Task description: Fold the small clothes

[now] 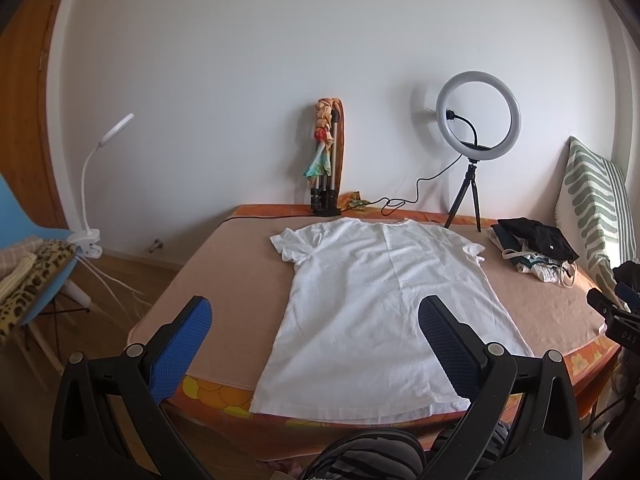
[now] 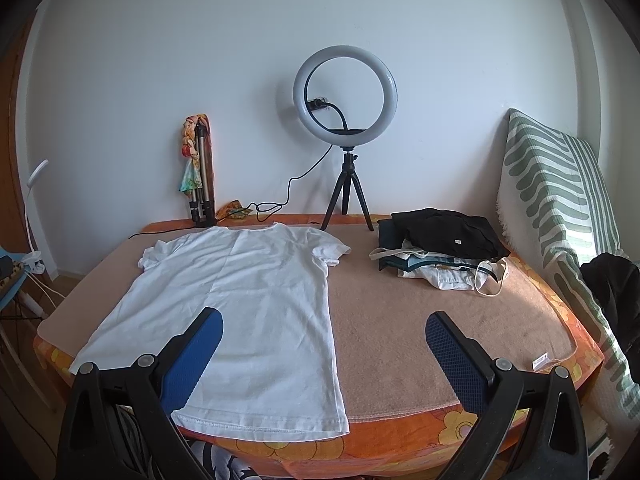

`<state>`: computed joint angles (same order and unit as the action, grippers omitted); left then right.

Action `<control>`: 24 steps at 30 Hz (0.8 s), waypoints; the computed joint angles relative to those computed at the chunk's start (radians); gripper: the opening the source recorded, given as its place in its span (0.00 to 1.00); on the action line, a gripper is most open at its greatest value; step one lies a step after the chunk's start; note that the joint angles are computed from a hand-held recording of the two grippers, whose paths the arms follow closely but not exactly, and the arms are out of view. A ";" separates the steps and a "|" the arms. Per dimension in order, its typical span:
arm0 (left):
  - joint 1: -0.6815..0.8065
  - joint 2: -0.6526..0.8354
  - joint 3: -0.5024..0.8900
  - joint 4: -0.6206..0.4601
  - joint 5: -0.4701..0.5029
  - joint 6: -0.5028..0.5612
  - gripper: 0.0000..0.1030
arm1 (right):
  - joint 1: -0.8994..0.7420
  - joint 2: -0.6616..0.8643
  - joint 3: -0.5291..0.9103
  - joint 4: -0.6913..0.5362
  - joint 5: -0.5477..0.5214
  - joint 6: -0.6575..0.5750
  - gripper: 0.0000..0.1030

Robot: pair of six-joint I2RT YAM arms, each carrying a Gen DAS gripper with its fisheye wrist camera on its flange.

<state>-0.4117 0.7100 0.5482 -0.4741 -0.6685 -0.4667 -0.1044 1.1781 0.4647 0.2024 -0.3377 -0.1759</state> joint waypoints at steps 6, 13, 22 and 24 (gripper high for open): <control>0.003 -0.001 0.004 -0.004 0.005 -0.001 1.00 | 0.000 -0.006 0.001 -0.003 0.001 0.001 1.00; 0.002 0.001 0.006 -0.005 0.005 -0.002 1.00 | 0.001 -0.010 0.004 -0.008 0.002 0.002 1.00; 0.003 0.011 0.007 0.004 0.009 -0.002 1.00 | 0.001 -0.017 0.003 -0.012 0.003 0.004 1.00; 0.004 0.012 0.007 0.005 0.012 -0.002 1.00 | 0.002 -0.018 0.007 -0.017 0.004 0.005 1.00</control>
<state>-0.4076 0.7217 0.5551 -0.4695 -0.6562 -0.4691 -0.1021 1.1602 0.4713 0.1851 -0.3340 -0.1706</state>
